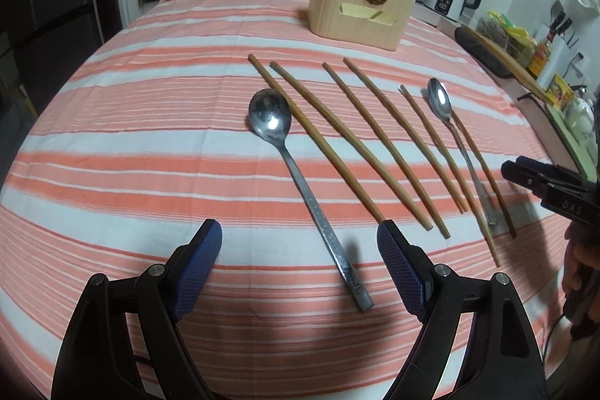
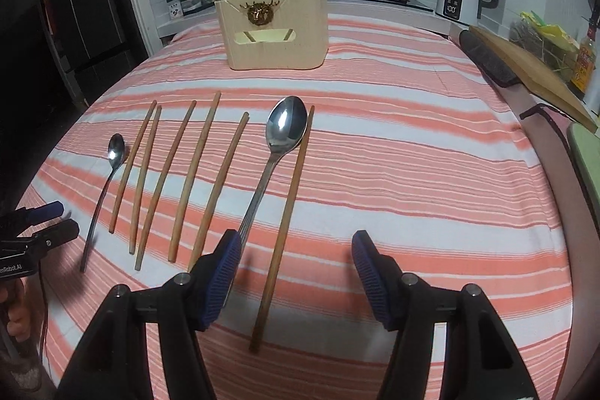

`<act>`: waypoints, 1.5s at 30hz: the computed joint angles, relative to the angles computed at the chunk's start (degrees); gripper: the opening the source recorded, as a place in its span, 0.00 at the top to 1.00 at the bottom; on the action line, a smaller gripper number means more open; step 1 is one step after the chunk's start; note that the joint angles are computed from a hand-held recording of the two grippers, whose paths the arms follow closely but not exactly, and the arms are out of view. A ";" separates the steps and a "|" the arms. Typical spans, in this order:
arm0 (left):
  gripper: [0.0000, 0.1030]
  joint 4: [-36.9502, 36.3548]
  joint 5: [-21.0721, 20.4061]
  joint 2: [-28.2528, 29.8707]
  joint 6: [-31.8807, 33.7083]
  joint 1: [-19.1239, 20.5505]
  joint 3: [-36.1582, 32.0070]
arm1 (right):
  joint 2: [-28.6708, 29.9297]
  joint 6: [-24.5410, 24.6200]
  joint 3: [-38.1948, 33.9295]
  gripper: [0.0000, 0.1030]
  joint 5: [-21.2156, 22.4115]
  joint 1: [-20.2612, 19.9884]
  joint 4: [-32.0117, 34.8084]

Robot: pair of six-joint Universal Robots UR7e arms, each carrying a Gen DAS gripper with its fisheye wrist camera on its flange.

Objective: Organize utensils
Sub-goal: 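Move the right tool back to the metal spoon on the cloth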

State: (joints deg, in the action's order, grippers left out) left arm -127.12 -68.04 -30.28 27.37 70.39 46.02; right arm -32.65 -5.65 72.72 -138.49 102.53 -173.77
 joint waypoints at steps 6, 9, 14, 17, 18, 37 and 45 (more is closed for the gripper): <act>0.17 0.45 -0.02 1.20 -0.87 0.20 -1.77 | 2.61 -0.10 -5.81 0.56 -1.06 -0.53 3.95; 0.17 0.58 0.33 1.46 -0.74 0.23 -2.04 | 4.06 -0.11 -8.44 0.64 -1.50 -0.93 5.87; 0.17 0.92 0.47 1.62 -0.79 0.35 -2.37 | 6.33 -0.77 -11.69 0.93 -4.00 -1.31 8.00; 0.17 1.23 0.50 1.89 -0.99 0.40 -2.79 | 6.38 0.02 -11.39 0.94 -7.91 -1.25 6.48; 0.17 1.33 0.48 2.03 -1.13 0.40 -2.95 | 6.00 0.71 -10.78 0.94 -9.22 -1.36 5.90; 0.15 -2.69 7.81 5.44 2.42 -0.66 -4.70 | 5.54 0.31 -9.14 0.68 -0.09 0.30 4.32; 0.15 -0.57 8.69 5.88 2.64 -0.20 -6.90 | 9.24 0.15 -15.36 0.68 -1.84 -0.25 10.46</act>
